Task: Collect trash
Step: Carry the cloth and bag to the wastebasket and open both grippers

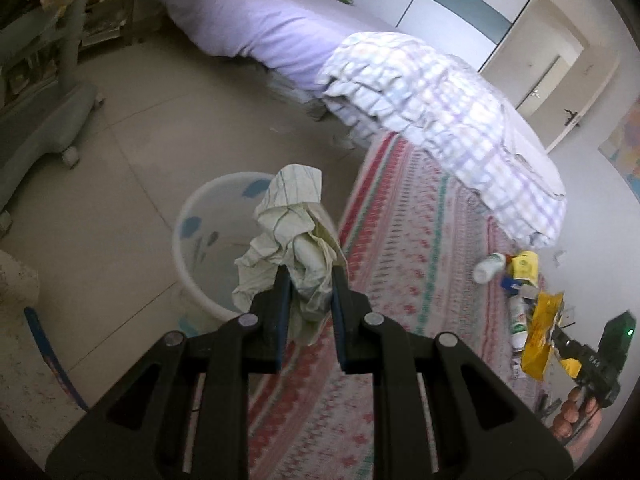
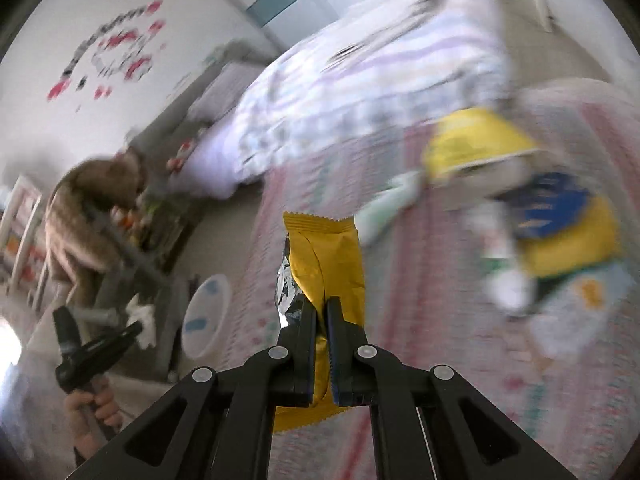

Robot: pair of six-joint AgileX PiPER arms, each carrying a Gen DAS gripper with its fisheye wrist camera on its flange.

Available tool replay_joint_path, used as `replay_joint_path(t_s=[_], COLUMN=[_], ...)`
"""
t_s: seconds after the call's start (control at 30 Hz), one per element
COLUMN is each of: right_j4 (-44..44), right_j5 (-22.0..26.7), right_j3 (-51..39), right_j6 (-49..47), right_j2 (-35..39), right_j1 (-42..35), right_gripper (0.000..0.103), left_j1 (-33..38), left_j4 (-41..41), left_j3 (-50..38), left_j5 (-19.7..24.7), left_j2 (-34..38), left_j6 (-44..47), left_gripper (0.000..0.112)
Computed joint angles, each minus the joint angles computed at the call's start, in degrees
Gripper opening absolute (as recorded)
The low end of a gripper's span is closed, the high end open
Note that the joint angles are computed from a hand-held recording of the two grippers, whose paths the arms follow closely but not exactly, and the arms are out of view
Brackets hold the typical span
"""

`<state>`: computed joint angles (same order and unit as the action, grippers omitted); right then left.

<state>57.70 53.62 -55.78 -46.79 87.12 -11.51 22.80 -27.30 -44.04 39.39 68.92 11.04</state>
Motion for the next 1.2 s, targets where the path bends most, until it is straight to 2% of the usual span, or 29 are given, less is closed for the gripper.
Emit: replay_joint_path(t_s=[0.17, 0.3, 0.43, 0.57, 0.73, 0.8, 0.93, 0.97, 1.03, 1.07, 1.1, 1.2], right_j4=[0.33, -2.47, -6.99, -9.57, -14.50, -16.45, -21.60, -22.06, -22.91, -23.18, -22.50, -17.57], right_j5=[-5.97, -8.53, -10.02, -9.57, -8.80, -9.19, -7.47, -6.98, -6.85, -7.67, -8.94, -11.03], right_j3=[-6.19, -16.27, -26.67, -36.41, -47.44, -49.90, -57.88, -59.01, -59.31, -58.48, -56.60, -51.02], right_j6=[5.81, 12.31, 18.73, 23.46, 28.49, 30.34, 36.66, 37.20, 38.04, 38.37, 37.84, 33.58], right_j2=[5.98, 14.00, 21.16, 28.95, 37.64, 39.93, 45.54, 46.35, 46.67, 46.29, 45.27, 42.19], right_j1=[17.74, 30.11, 39.23, 43.59, 47.48, 48.45, 50.27, 50.49, 50.62, 50.68, 50.51, 49.04], right_gripper=[0.006, 0.006, 0.006, 0.006, 0.009, 0.010, 0.014, 0.018, 0.038, 0.058, 0.068, 0.068], left_j1=[1.38, 1.31, 3.63, 4.96, 5.35, 5.52, 7.07, 7.75, 8.89, 8.88, 8.83, 8.07], left_j4=[-2.27, -0.20, -3.34, -5.45, -6.60, -7.66, -8.70, -8.94, -9.28, -8.68, -7.80, -4.55], left_j3=[0.12, -1.07, -2.26, -3.66, -5.00, -5.10, -3.58, -3.30, -2.49, -2.37, -2.21, -1.54], left_j5=[-2.59, -5.01, -5.69, -6.12, -7.96, -8.21, -8.96, -8.65, -8.36, -8.32, -8.15, -8.01], left_j2=[4.45, 8.03, 11.24, 14.32, 18.04, 18.61, 17.49, 17.20, 16.23, 15.88, 15.30, 12.59], left_j6=[3.37, 2.97, 7.30, 9.93, 10.49, 11.40, 12.66, 12.74, 12.36, 11.34, 10.14, 6.22], left_gripper=[0.021, 0.021, 0.021, 0.023, 0.054, 0.063, 0.067, 0.067, 0.067, 0.067, 0.067, 0.067])
